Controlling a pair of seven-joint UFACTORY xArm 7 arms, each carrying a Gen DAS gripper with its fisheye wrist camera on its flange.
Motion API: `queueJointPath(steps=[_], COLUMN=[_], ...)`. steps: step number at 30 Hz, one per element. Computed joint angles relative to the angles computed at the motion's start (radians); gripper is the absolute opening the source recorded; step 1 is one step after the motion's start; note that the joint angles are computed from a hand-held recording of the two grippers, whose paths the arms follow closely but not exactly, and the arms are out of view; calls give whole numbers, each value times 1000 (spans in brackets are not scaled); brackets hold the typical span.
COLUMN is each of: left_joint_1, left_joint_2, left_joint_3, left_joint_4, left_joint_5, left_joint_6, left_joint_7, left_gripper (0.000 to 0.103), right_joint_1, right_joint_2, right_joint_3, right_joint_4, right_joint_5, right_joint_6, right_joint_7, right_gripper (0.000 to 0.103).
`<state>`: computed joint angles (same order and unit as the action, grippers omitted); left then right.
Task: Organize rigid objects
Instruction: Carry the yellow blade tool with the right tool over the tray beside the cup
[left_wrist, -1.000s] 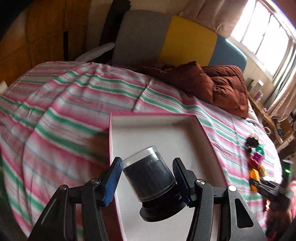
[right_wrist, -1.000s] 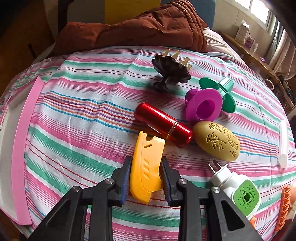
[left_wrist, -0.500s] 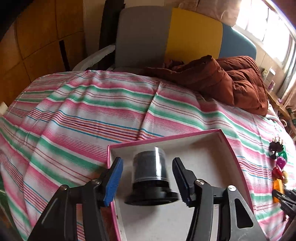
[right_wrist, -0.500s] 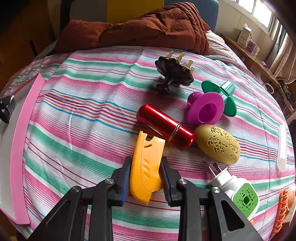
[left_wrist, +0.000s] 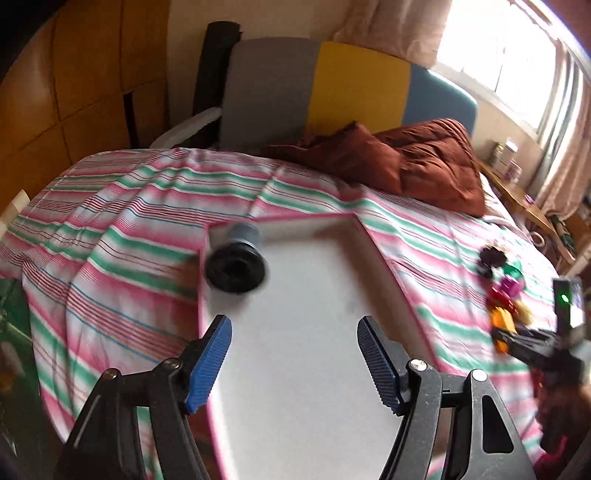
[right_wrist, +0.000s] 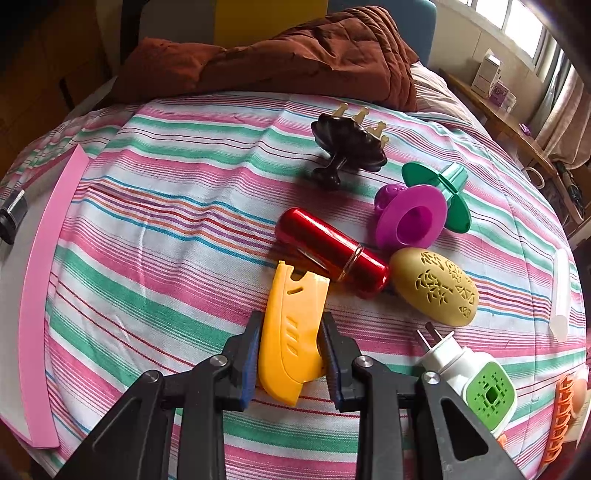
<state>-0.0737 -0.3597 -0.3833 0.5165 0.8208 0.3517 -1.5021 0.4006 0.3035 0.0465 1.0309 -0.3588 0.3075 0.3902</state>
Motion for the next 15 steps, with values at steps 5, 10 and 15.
queueJointPath(steps=[5,10,15], left_joint_1=[-53,-100,-138], left_joint_2=[6,25,42], left_joint_3=[-42,-41,-23], left_joint_4=[54,113,146], left_joint_5=[-18,9,26], left_joint_6=[85,160,206], left_joint_7=[-6,-6,-13], left_gripper=[71,71,71], right_joint_1=[9,1,15], right_joint_2=[-6,-16,-23], right_joint_3=[0,8,0], right_joint_4=[-4,-13,-19], right_joint_5=[-12,-11,-50], right_joint_6=[12,18,23], right_joint_7=[3,-16,-3], right_gripper=[29,29,29])
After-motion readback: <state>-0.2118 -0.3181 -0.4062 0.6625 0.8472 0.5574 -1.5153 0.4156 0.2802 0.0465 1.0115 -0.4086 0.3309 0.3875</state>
